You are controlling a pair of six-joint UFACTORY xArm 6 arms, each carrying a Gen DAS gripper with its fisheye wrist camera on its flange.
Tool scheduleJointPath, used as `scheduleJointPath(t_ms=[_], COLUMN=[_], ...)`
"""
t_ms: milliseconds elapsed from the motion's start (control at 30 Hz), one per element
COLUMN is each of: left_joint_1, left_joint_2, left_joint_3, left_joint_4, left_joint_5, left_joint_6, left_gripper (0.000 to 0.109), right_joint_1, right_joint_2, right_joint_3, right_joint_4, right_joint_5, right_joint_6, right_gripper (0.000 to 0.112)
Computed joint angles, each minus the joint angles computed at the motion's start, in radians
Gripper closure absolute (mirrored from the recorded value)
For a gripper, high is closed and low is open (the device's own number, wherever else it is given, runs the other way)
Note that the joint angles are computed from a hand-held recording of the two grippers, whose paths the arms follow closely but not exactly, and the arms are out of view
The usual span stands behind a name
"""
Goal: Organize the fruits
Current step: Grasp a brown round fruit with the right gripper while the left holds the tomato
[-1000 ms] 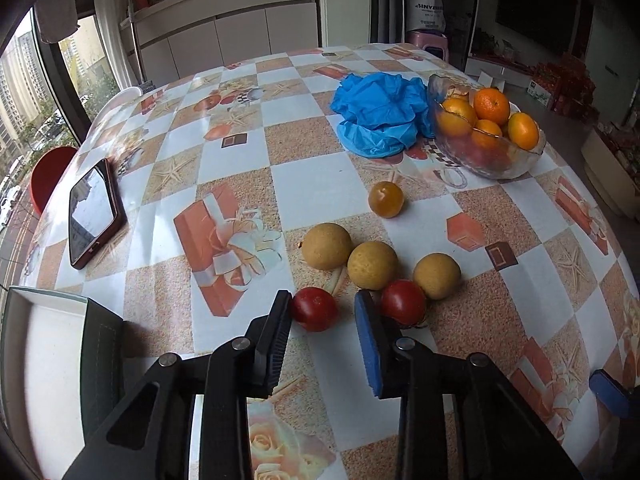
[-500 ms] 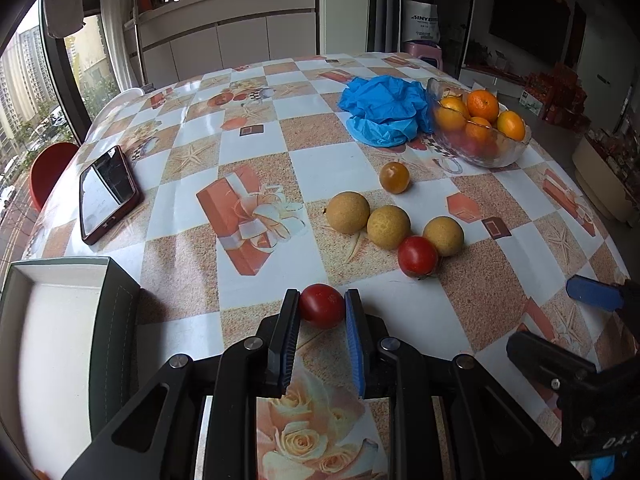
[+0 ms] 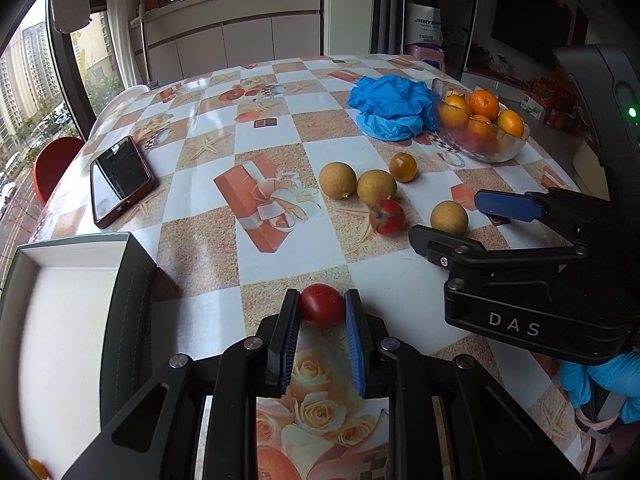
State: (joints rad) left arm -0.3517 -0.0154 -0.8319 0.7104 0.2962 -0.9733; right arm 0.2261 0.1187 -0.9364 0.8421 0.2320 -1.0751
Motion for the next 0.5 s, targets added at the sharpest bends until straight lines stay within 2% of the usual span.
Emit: scheduleJointPath(t_ms=[33,67,100,233,500], left_joint_1=[0.000,0.001,0.002,0.008,0.006], left_joint_2=[0.000,0.001,0.000,-0.005,-0.075], left_joint_3=[0.000,0.000,0.002,0.013,0.083], left_joint_4=[0.001,0.002,0.003,0.018,0.016], left_joint_5=[-0.002,-0.004,-0.006,-0.024,-0.065], left_joint_6=[-0.001,-0.002,-0.004,-0.020,-0.064], left_gripper=[0.085,0.085,0.085,0.085,0.085], right_joint_1=[0.004,0.005,0.003,-0.022,-0.122], right_joint_2=[-0.003,-0.005,-0.009,-0.039,-0.130], right_joint_3=[0.001,-0.001,-0.001,0.017,0.076], right_joint_4=[0.017,0.030,0.037,0.073,0.092], right_joint_5=[0.001,0.009,0.021,0.068,0.239], right_joint_6=[-0.018,-0.029,-0.031,-0.025,0.045], right_gripper=[0.069,0.078,0.082,0.082,0.082])
